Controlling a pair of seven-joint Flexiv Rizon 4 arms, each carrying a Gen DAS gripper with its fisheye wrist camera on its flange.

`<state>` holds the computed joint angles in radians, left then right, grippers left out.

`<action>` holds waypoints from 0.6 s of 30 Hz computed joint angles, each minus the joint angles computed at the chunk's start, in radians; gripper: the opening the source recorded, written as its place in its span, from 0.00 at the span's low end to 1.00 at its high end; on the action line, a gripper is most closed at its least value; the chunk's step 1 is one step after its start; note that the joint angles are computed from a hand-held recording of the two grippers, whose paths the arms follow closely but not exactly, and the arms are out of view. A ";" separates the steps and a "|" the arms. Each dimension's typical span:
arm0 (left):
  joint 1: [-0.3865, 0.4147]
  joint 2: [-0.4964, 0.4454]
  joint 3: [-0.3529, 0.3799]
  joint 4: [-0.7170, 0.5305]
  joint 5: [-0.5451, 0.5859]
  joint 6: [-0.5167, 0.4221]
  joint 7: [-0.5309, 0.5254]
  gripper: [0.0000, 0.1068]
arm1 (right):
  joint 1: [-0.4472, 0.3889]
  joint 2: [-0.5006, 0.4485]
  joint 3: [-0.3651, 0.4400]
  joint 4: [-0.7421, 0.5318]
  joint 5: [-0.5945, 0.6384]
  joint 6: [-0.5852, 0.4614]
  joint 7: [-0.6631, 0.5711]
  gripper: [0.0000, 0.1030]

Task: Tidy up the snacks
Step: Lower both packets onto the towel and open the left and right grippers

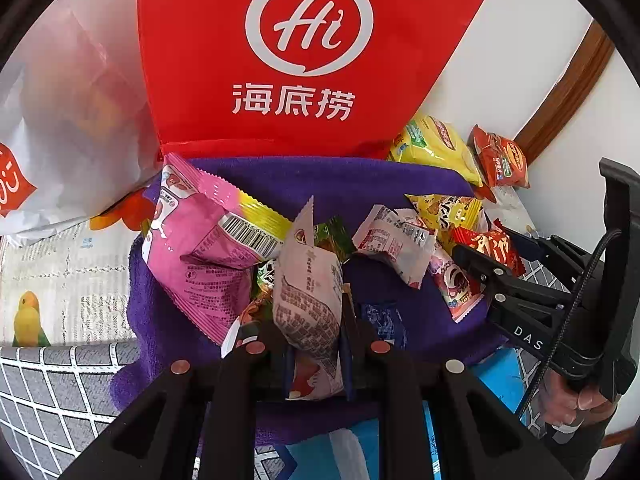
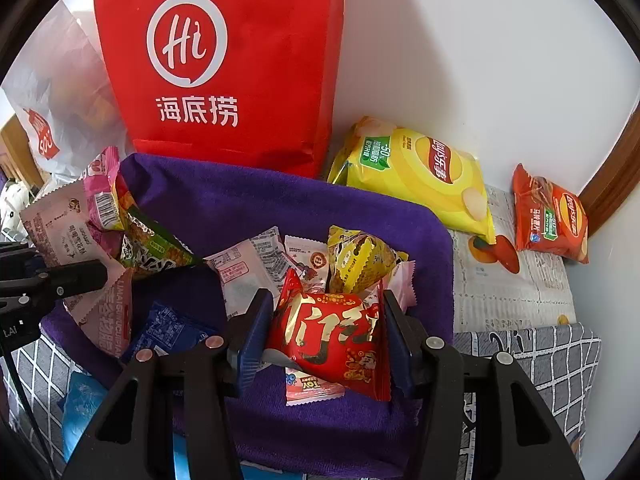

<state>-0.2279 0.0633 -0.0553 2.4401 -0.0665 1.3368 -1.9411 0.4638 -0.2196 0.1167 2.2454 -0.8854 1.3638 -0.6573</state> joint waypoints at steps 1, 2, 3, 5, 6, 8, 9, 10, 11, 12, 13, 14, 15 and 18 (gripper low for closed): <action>-0.001 -0.002 -0.001 -0.001 -0.001 -0.001 0.001 0.16 | 0.000 0.000 0.000 0.000 0.001 -0.001 -0.001 0.52; -0.001 -0.003 -0.002 -0.001 -0.003 0.000 0.002 0.16 | 0.000 0.000 0.001 -0.001 0.003 -0.002 -0.002 0.52; -0.002 -0.005 -0.002 -0.002 -0.002 0.001 0.003 0.16 | 0.000 0.000 0.002 -0.001 0.005 -0.003 -0.003 0.52; -0.004 -0.008 -0.003 -0.002 -0.005 0.004 0.008 0.16 | 0.001 0.001 0.001 -0.001 0.002 -0.004 -0.002 0.52; -0.005 -0.010 -0.003 -0.003 -0.006 0.005 0.010 0.16 | 0.001 0.001 0.001 -0.001 0.002 -0.004 -0.002 0.52; -0.004 -0.011 -0.003 -0.004 -0.001 0.005 0.009 0.16 | 0.001 0.001 0.001 -0.001 0.001 -0.005 -0.002 0.52; -0.004 -0.011 -0.003 -0.005 0.000 0.004 0.009 0.16 | 0.001 0.001 0.000 -0.001 0.000 -0.006 -0.001 0.52; -0.005 -0.011 -0.003 -0.004 -0.001 0.005 0.010 0.16 | 0.001 0.001 0.000 -0.001 0.000 -0.006 0.000 0.53; -0.005 -0.010 -0.002 -0.003 -0.002 0.007 0.010 0.16 | 0.001 0.001 0.001 -0.001 0.000 -0.006 0.000 0.53; -0.005 -0.010 -0.002 -0.003 -0.002 0.006 0.009 0.16 | 0.001 0.001 -0.001 0.000 -0.004 -0.004 0.005 0.53; -0.005 -0.010 -0.002 -0.003 -0.001 0.008 0.007 0.16 | 0.001 0.001 -0.002 0.000 -0.006 -0.001 0.006 0.53; -0.004 -0.011 -0.003 -0.003 0.003 0.008 0.005 0.16 | 0.000 0.001 -0.001 0.001 -0.007 0.001 0.005 0.54; -0.003 -0.011 -0.003 -0.004 0.007 0.007 0.002 0.16 | -0.001 0.001 0.000 0.001 -0.006 0.001 0.003 0.54; -0.001 -0.009 -0.004 -0.007 0.022 0.004 -0.012 0.16 | 0.000 0.002 0.000 0.001 -0.006 0.001 0.004 0.57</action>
